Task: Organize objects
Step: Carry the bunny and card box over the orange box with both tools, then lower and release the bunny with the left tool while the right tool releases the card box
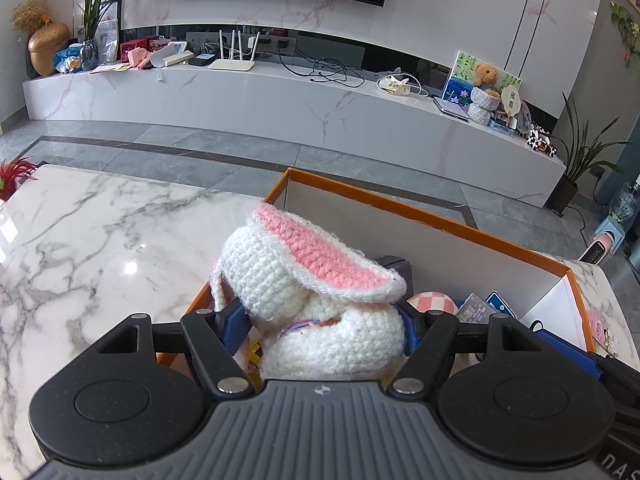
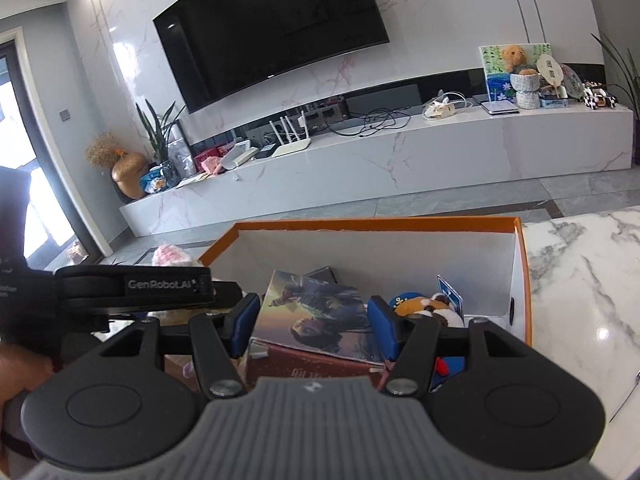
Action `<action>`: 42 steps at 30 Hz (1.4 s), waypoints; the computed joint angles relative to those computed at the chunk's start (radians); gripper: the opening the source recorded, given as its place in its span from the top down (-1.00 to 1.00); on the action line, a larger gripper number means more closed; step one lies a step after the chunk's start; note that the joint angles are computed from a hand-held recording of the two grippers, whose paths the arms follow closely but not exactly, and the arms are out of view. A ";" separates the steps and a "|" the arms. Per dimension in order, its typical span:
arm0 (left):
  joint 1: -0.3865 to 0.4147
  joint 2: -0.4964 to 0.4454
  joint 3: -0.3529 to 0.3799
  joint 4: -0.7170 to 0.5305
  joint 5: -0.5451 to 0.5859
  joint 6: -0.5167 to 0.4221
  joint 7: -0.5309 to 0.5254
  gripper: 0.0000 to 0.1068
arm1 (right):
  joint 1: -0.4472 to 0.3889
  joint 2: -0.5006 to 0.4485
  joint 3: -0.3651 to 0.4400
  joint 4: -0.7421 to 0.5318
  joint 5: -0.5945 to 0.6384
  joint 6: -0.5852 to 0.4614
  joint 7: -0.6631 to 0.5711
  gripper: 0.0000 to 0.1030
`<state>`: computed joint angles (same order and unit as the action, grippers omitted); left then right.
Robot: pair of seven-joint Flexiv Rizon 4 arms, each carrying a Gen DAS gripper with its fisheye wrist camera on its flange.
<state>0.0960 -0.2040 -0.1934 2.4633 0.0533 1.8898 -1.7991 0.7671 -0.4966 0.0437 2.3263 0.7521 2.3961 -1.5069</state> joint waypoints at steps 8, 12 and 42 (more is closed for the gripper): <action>-0.057 -0.005 0.048 -0.003 -0.029 0.001 0.029 -0.54 | 0.047 -0.010 -0.038 -0.038 0.085 -0.031 -0.059 -0.18; -0.067 -0.007 0.057 -0.003 -0.035 0.002 0.039 -0.55 | 0.067 -0.011 -0.056 -0.057 0.131 -0.052 -0.100 -0.19; -0.233 -0.038 0.187 -0.023 -0.154 -0.063 0.168 -0.59 | 0.244 0.041 -0.251 -0.147 0.404 -0.282 -0.367 -0.17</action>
